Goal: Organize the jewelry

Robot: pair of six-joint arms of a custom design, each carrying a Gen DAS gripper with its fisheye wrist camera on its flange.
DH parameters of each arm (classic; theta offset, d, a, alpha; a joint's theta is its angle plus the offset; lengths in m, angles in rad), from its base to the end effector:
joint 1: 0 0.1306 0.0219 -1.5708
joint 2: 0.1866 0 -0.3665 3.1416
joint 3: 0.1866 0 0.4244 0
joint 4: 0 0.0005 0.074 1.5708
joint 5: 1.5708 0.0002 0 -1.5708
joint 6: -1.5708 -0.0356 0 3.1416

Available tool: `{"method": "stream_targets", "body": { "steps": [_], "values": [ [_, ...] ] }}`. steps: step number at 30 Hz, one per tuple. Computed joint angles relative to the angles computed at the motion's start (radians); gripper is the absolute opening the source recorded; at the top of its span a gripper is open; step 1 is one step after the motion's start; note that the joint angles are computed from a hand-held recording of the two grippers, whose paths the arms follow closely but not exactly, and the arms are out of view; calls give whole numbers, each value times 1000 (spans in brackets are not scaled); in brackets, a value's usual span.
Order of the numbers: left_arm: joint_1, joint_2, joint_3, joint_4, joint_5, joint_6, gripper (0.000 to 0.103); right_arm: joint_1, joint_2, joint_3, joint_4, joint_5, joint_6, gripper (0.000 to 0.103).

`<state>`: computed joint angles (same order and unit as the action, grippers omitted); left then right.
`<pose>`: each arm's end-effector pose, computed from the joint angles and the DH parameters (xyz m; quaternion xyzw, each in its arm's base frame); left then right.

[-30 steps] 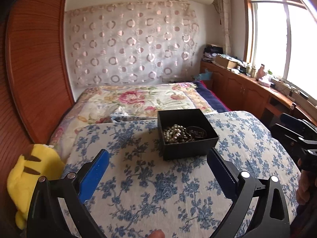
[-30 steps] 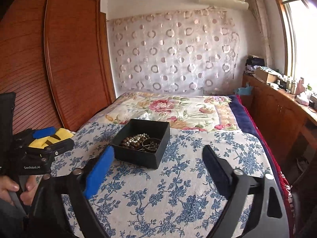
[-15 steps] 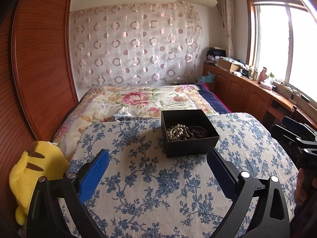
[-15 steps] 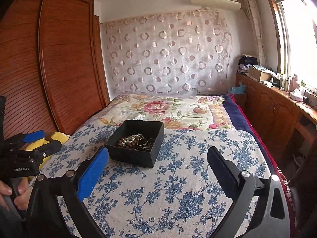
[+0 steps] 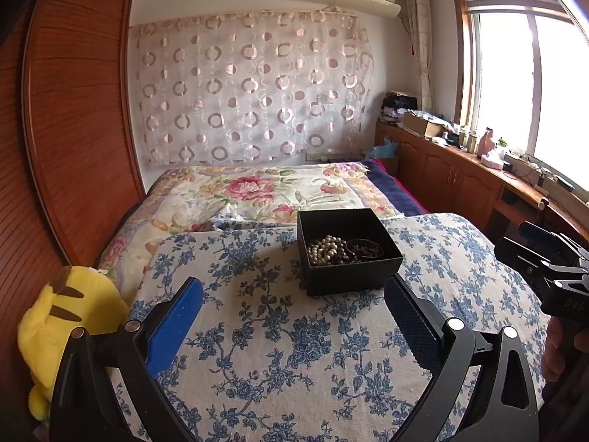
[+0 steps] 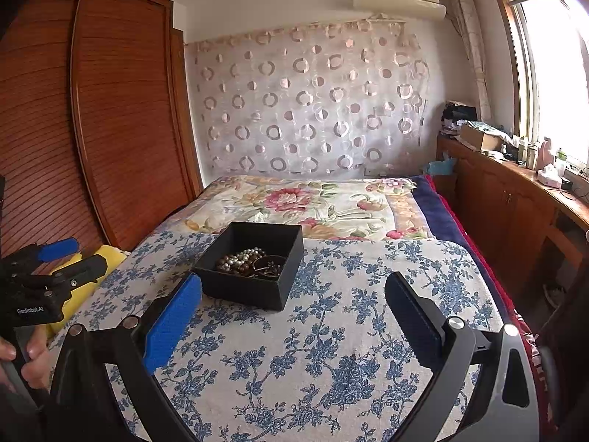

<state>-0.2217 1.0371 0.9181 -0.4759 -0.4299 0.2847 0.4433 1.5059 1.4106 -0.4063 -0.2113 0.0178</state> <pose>0.3998 -0.0754 0.3651 -0.1271 0.8594 0.0677 0.4906 0.5247 0.2569 0.4015 -0.2478 0.8208 0.1957 0.4761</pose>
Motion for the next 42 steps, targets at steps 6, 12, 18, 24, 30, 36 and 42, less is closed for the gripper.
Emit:
{"method": "stream_targets", "body": {
  "steps": [6,12,18,24,30,36,42],
  "values": [
    [1,-3,3,-5,4,0,95,2,-2,-4,4,2,-1,101],
    [-1,-3,5,-5,5,1,95,7,-6,-10,9,6,-3,101],
    [-4,-1,13,-13,3,-1,95,6,-6,-11,10,5,-3,101],
    [-4,-3,10,-12,3,0,95,11,-7,-9,8,8,-6,101],
    [-6,-5,11,-13,2,-1,95,11,-7,-11,11,7,-6,101],
    [-8,-10,8,-10,-2,-3,95,10,-8,-12,11,6,-6,101],
    [-10,-15,5,-8,-4,-2,95,18,-10,-7,8,12,-9,101]
  ]
}}
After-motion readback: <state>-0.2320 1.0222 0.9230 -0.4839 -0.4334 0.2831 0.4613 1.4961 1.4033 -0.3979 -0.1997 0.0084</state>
